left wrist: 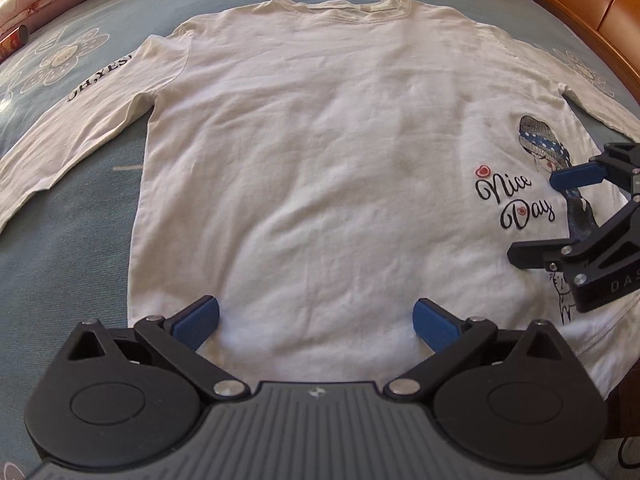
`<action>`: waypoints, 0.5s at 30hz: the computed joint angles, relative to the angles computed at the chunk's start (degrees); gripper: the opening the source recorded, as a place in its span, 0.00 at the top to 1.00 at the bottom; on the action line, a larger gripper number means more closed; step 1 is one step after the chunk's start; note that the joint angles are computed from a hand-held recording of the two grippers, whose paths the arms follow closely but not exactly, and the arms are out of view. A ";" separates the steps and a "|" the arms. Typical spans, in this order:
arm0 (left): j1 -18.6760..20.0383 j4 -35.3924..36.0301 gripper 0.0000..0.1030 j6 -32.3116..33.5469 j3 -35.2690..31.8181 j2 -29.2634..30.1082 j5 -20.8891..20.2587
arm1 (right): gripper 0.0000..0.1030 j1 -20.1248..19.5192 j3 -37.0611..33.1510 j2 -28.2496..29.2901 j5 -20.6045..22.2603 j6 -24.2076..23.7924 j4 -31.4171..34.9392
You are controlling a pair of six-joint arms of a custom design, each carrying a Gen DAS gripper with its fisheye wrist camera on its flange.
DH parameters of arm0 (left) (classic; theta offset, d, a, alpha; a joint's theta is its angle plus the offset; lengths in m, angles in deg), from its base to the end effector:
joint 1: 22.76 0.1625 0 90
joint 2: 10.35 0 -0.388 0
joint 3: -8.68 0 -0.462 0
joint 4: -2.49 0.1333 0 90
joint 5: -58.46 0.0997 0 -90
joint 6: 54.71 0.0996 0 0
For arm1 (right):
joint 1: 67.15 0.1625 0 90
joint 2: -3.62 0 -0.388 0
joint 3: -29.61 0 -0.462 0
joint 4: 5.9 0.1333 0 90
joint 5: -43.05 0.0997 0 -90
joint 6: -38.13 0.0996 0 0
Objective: Fold clothes
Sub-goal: 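Move the left gripper to the 'OH,YES!' sleeve cuff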
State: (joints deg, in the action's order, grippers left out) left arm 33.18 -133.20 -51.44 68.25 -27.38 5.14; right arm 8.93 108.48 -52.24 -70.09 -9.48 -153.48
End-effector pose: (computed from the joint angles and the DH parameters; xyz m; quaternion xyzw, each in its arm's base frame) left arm -0.2969 -0.7834 -0.1105 0.2955 0.9017 -0.1087 0.2963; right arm -0.0955 -0.7769 0.2842 0.2140 -0.9126 0.1522 0.3135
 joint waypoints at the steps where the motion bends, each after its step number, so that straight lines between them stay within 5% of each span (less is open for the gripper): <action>1: 0.07 0.75 0.01 -0.94 0.37 -0.57 -0.32 | 0.00 -0.12 0.20 -0.13 0.32 -0.21 -0.23; 4: 0.68 3.76 0.01 -6.52 -1.25 -0.94 -2.22 | 0.00 0.37 -0.90 0.50 -1.25 0.82 1.25; 8: 1.77 4.08 0.01 -12.56 -4.47 -0.58 -2.88 | 0.00 2.66 -5.95 3.11 -7.63 9.83 8.22; 12: 3.22 -0.60 0.01 -14.18 -4.64 -1.95 -0.21 | 0.00 4.36 -8.49 4.32 -5.22 13.99 11.65; 15: 5.60 -3.33 0.05 -22.64 -4.61 -3.99 -0.05 | 0.00 5.80 -10.17 5.99 -3.79 14.29 12.72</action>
State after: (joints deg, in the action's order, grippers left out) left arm 38.78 -136.53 -74.09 63.64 -31.37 5.09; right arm 14.72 98.31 -46.25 -73.89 4.81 -140.77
